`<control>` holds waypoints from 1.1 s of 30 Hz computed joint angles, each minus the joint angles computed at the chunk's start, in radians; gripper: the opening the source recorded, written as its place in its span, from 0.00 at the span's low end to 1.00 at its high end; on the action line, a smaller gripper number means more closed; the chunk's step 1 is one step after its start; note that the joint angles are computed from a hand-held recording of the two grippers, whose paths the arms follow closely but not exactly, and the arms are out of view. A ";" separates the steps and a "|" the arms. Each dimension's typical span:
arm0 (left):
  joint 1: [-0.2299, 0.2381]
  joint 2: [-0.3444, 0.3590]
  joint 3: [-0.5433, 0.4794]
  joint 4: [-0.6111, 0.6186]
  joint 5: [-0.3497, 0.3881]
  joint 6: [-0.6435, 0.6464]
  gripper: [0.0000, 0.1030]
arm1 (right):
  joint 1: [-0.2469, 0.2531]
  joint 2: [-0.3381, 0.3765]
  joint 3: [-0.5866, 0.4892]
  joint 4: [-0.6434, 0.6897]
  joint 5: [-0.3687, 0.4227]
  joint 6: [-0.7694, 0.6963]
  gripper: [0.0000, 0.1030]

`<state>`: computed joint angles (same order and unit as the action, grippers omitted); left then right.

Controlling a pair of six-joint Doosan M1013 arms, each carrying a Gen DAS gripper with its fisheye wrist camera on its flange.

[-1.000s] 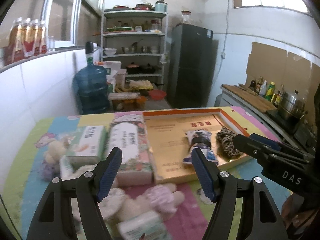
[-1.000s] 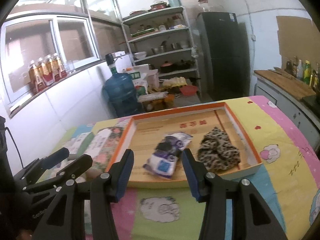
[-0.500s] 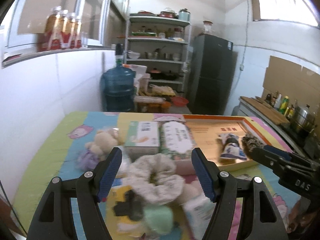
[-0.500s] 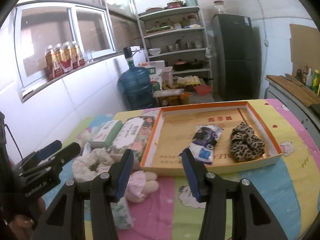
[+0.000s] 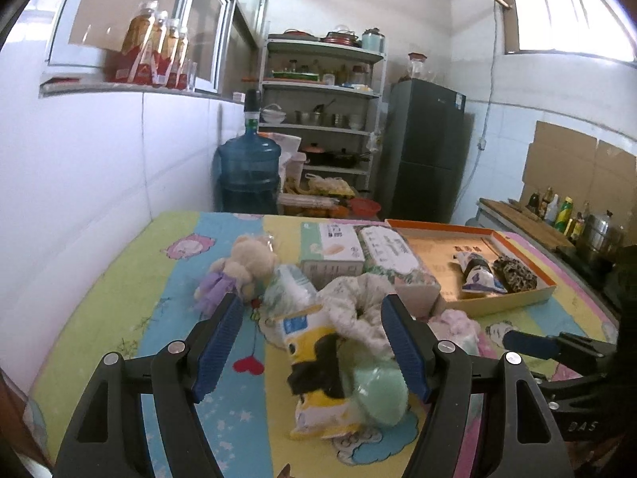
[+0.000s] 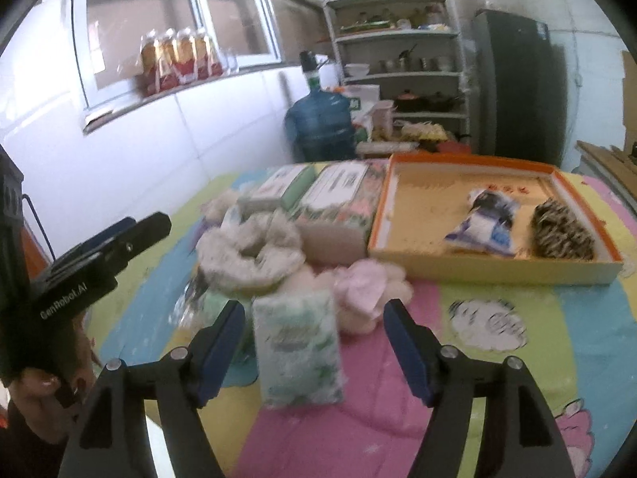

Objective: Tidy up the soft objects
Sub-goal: 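Move both tools back over the pile of soft items, then grasp the white floral scrunchie with left tool while right tool grasps green tissue pack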

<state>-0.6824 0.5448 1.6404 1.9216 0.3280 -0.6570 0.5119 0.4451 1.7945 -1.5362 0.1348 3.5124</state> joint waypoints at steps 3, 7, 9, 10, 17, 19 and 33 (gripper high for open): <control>0.004 -0.006 0.027 0.100 0.000 -0.105 0.71 | 0.005 0.006 -0.004 0.072 -0.004 -0.074 0.70; 0.014 -0.010 0.056 0.197 -0.011 -0.210 0.71 | 0.011 0.015 -0.011 0.185 0.004 -0.181 0.70; 0.021 -0.010 0.065 0.243 -0.027 -0.264 0.71 | 0.011 0.020 -0.016 0.270 0.010 -0.257 0.70; 0.022 -0.009 0.068 0.252 -0.031 -0.276 0.71 | 0.012 0.024 -0.020 0.316 0.012 -0.298 0.70; 0.026 -0.002 0.057 0.353 -0.057 -0.373 0.71 | 0.006 0.043 -0.038 0.593 0.010 -0.552 0.70; 0.025 0.003 0.046 0.373 -0.066 -0.383 0.71 | 0.007 0.045 -0.040 0.598 0.008 -0.560 0.70; 0.038 0.079 -0.105 -0.104 -0.213 0.029 0.69 | -0.003 0.051 -0.033 0.706 -0.031 -0.657 0.48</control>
<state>-0.6445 0.6236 1.5349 1.8174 0.1149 -0.6281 0.5092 0.4961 1.7616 -0.8298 0.1043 2.8559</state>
